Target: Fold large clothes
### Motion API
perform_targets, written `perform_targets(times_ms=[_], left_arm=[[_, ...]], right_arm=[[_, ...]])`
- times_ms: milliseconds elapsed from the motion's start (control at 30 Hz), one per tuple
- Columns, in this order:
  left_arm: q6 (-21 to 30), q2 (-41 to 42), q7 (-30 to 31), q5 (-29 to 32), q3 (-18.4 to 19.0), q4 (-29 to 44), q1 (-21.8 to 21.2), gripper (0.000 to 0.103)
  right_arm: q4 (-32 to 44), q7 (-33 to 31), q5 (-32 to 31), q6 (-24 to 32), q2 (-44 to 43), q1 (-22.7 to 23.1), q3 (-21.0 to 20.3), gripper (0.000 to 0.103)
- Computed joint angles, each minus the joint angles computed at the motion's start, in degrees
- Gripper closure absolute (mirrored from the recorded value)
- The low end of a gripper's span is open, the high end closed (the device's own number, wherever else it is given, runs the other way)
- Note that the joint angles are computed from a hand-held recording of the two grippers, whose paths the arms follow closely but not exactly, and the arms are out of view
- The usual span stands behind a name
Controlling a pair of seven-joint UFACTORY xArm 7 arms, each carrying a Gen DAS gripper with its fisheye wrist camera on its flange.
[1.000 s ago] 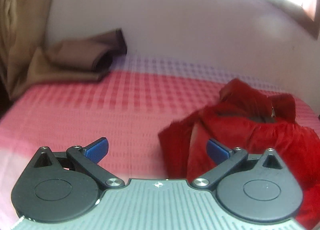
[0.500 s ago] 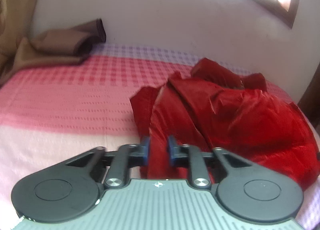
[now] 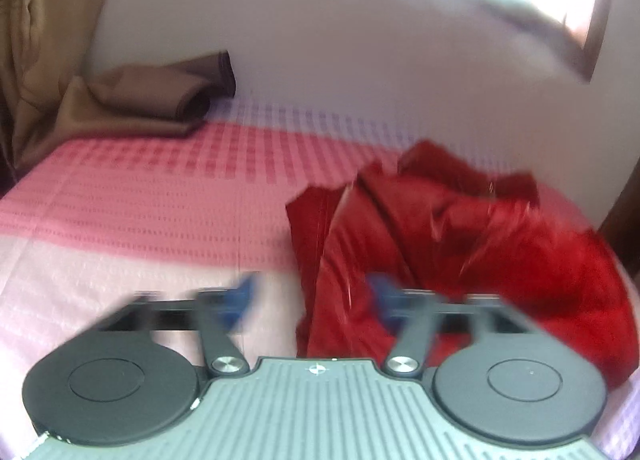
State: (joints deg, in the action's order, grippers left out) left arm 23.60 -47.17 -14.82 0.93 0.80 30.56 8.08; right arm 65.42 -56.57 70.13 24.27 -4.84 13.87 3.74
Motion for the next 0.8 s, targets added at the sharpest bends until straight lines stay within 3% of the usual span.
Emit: perform_targets(times_ms=[67,133,333,433,500,567,600,667,767,800], left_arm=[[-2.15,0.88,-0.97,-0.24,0.09,0.19,0.79,0.001],[-1.55,3.53,1.01,-1.20,2.32,1.96,-1.44,0.001],[-0.63,9.41,12.01,-6.69,10.22,3.47,-8.06,0.007],[2.40,10.51,22.65,-17.62,21.35,5.20,-18.02,0.017],[3.87,10.32,30.05,-25.30,28.42,6.02,-24.33,0.021],[5.16,10.91,35.64,-28.15,31.16,7.19,-26.86,0.023],[6.07,11.32,38.45,-29.80,32.72,7.89,-28.30,0.035],[7.52,12.22,43.02,-34.53,36.12,8.99,-31.38,0.044],[6.33,12.03,47.12,-40.52,37.44,8.04,-32.66,0.049],[5.48,11.73,47.87,-42.44,37.29,7.36,-32.51,0.051]], right_arm=[[3.17,-4.11,2.35,-1.13,0.76,1.08,0.76,0.094],[7.63,-5.94,2.78,-2.01,3.45,2.24,2.19,0.094],[20.11,-0.59,-10.26,-5.92,15.48,4.66,7.96,0.094],[24.66,-0.11,-13.83,-5.92,20.21,4.54,10.66,0.094],[26.68,3.75,-19.58,-7.18,22.77,6.16,10.05,0.094],[28.90,3.53,-19.17,-6.41,25.18,4.25,12.70,0.094],[29.08,2.11,-17.69,-6.83,25.65,3.03,14.49,0.094],[29.66,-0.28,-17.65,-8.61,26.57,2.09,17.07,0.094],[29.60,-4.06,-18.46,-11.74,27.42,1.60,20.12,0.094],[30.37,-2.06,-21.89,-11.39,28.36,3.34,18.58,0.094]])
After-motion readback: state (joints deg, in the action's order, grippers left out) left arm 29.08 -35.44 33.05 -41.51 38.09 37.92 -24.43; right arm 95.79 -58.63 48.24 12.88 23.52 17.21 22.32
